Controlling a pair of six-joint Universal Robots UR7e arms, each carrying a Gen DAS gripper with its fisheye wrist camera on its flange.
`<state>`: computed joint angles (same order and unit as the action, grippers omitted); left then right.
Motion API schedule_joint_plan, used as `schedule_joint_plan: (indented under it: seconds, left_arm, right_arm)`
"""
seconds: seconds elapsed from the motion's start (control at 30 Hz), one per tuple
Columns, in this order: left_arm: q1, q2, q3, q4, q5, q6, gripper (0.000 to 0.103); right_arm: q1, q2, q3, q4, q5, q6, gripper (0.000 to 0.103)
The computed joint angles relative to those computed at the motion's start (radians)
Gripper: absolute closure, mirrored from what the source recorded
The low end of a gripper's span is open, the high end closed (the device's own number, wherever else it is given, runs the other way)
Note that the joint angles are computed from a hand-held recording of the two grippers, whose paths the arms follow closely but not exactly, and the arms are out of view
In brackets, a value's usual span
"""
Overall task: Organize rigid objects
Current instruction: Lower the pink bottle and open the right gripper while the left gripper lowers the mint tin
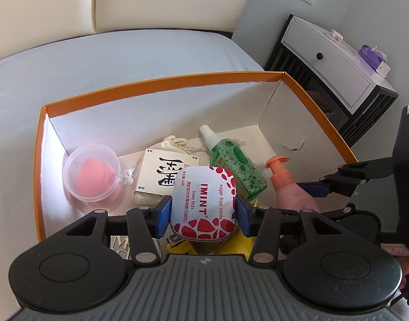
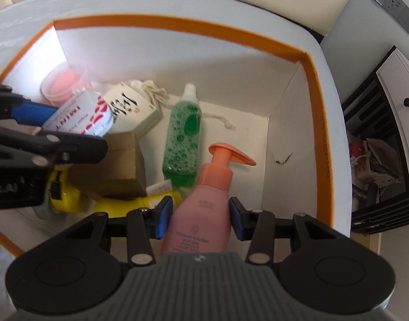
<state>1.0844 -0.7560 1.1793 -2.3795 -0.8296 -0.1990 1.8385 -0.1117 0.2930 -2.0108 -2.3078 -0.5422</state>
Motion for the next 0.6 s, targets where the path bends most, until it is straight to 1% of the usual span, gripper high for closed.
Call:
schedule_joint_plan:
  seconds: [0.03,0.07,0.13,0.27,0.37,0.4,0.47,0.5,0.57,0.6]
  left_arm:
    - [0.001,0.003,-0.005,0.004,0.001,0.0,0.046]
    - [0.002,0.006,-0.009,0.008,0.002,0.0,0.046]
    - [0.004,0.01,-0.016,0.016,0.002,-0.004,0.046]
    - [0.007,0.013,-0.026,0.029,-0.002,-0.014,0.046]
    - [0.009,0.014,-0.029,0.032,0.0,-0.021,0.046]
    - [0.009,0.015,-0.031,0.036,-0.002,-0.027,0.046]
    - [0.01,0.015,-0.036,0.046,-0.008,-0.044,0.046]
    - [0.011,0.016,-0.038,0.052,-0.01,-0.051,0.046]
    - [0.009,0.02,-0.045,0.066,-0.005,-0.065,0.046]
    - [0.008,0.022,-0.05,0.078,-0.003,-0.074,0.046]
  right_arm:
    - [-0.001,0.001,0.0,-0.003,0.001,-0.005,0.058]
    - [-0.001,-0.007,0.016,-0.02,0.006,-0.016,0.061]
    - [-0.001,-0.012,0.025,-0.029,0.015,-0.028,0.06]
    - [0.002,-0.011,0.022,-0.039,0.011,-0.043,0.06]
    - [0.005,-0.04,0.076,-0.1,0.018,-0.064,0.06]
    - [0.005,-0.056,0.098,-0.119,0.035,-0.066,0.06]
    - [0.009,-0.092,0.162,-0.192,0.055,-0.086,0.06]
    - [0.013,-0.111,0.204,-0.256,0.055,-0.115,0.056]
    - [0.022,-0.135,0.266,-0.386,0.045,-0.189,0.055]
    - [0.025,-0.144,0.288,-0.432,0.042,-0.22,0.055]
